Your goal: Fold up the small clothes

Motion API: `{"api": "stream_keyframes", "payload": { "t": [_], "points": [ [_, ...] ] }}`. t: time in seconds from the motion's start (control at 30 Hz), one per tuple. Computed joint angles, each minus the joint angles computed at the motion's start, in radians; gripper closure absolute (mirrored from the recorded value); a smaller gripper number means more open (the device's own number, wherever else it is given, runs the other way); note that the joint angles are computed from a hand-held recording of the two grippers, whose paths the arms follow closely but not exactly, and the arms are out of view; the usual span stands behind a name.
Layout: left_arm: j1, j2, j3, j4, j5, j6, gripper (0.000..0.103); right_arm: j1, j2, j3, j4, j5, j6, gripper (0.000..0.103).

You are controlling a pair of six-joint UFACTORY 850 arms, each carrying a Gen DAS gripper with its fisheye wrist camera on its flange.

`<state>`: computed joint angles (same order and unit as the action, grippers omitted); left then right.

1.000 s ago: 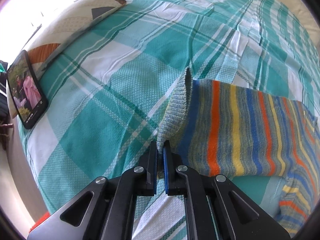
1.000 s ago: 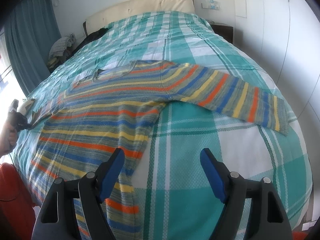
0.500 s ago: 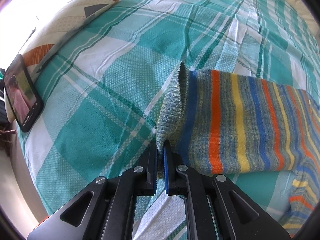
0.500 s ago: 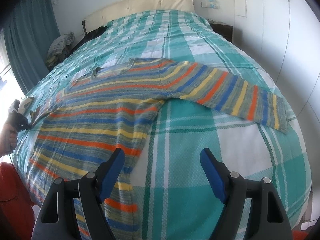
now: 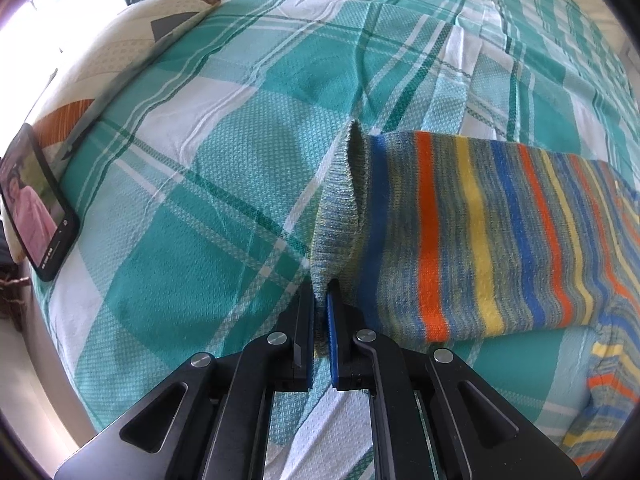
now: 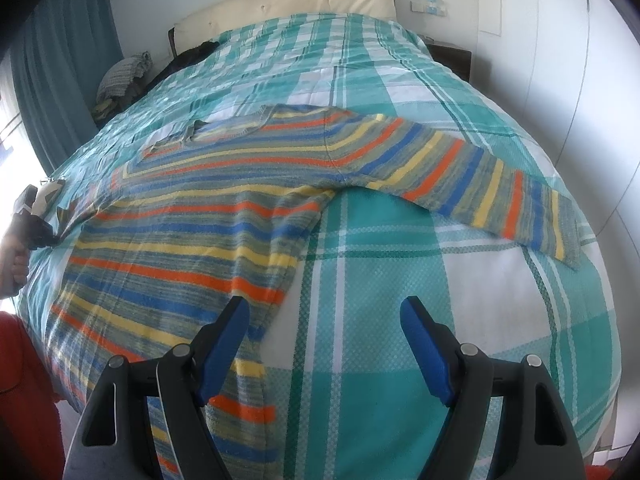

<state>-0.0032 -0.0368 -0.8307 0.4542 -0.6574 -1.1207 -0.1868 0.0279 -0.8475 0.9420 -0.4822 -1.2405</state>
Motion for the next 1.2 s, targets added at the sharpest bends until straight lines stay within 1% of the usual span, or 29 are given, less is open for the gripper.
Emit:
{"api": "stream_keyframes", "payload": {
  "t": [0.13, 0.17, 0.23, 0.27, 0.3, 0.33, 0.4, 0.43, 0.47, 0.5, 0.53, 0.57, 0.6, 0.67, 0.7, 0.73, 0.8, 0.9, 0.97, 1.07, 1.2],
  "points": [
    [-0.003, -0.013, -0.021, -0.004, -0.024, 0.041, 0.097, -0.001, -0.001, -0.001, 0.0, -0.001, 0.002, 0.026],
    [-0.004, -0.013, -0.026, -0.008, -0.03, 0.058, 0.095, -0.002, -0.002, -0.002, -0.002, -0.002, 0.002, 0.026],
    [-0.001, -0.004, -0.035, -0.046, -0.058, 0.111, 0.081, -0.007, -0.004, -0.008, -0.016, -0.017, 0.018, 0.026],
    [0.001, 0.003, -0.041, -0.064, -0.082, 0.134, 0.058, -0.017, -0.006, -0.017, -0.027, -0.042, 0.033, 0.026],
    [-0.001, 0.016, -0.047, -0.066, -0.123, 0.143, 0.037, -0.029, -0.006, -0.025, -0.027, -0.065, 0.04, 0.026],
    [-0.012, 0.041, -0.046, -0.033, -0.166, 0.13, 0.032, -0.045, -0.004, -0.032, -0.012, -0.087, 0.034, 0.026],
    [-0.051, 0.098, -0.042, 0.07, -0.218, 0.116, 0.029, -0.079, -0.005, -0.063, -0.016, -0.13, 0.048, 0.026],
    [-0.068, 0.116, -0.049, 0.112, -0.231, 0.119, 0.027, -0.087, -0.01, -0.083, -0.031, -0.138, 0.055, 0.025],
    [-0.081, 0.127, -0.061, 0.139, -0.23, 0.13, 0.02, -0.09, -0.019, -0.107, -0.047, -0.132, 0.057, 0.023],
    [-0.093, 0.134, -0.084, 0.153, -0.203, 0.16, 0.013, -0.089, -0.034, -0.136, -0.06, -0.119, 0.053, 0.021],
    [-0.098, 0.131, -0.109, 0.141, -0.173, 0.198, 0.011, -0.082, -0.058, -0.173, -0.076, -0.105, 0.053, 0.018],
    [-0.099, 0.12, -0.137, 0.113, -0.136, 0.252, 0.006, -0.071, -0.085, -0.211, -0.1, -0.093, 0.068, 0.018],
    [-0.096, 0.088, -0.183, 0.053, -0.098, 0.348, 0.004, -0.056, -0.119, -0.258, -0.124, -0.085, 0.091, 0.018],
    [-0.099, -0.018, -0.292, -0.1, -0.025, 0.558, 0.003, -0.03, -0.21, -0.377, -0.115, -0.122, 0.106, 0.018],
    [-0.101, -0.083, -0.353, -0.177, -0.012, 0.662, 0.003, -0.019, -0.245, -0.422, -0.113, -0.136, 0.119, 0.018],
    [-0.102, -0.145, -0.413, -0.235, -0.015, 0.75, 0.003, -0.004, -0.293, -0.482, -0.118, -0.154, 0.145, 0.018],
    [-0.114, -0.286, -0.553, -0.297, -0.034, 0.844, 0.003, 0.026, -0.383, -0.595, -0.149, -0.186, 0.211, 0.018],
    [-0.108, -0.438, -0.718, -0.441, -0.057, 0.994, 0.004, 0.066, -0.538, -0.793, -0.234, -0.284, 0.338, 0.018],
    [-0.119, -0.499, -0.783, -0.445, -0.056, 1.041, 0.004, 0.086, -0.628, -0.911, -0.28, -0.347, 0.382, 0.018],
    [-0.126, -0.588, -0.882, -0.447, -0.085, 1.097, 0.004, 0.118, -0.754, -1.082, -0.339, -0.447, 0.39, 0.018],
    [-0.129, -0.68, -0.968, -0.407, -0.127, 1.103, 0.004, 0.168, -0.921, -1.313, -0.464, -0.553, 0.394, 0.018]
  ]
}}
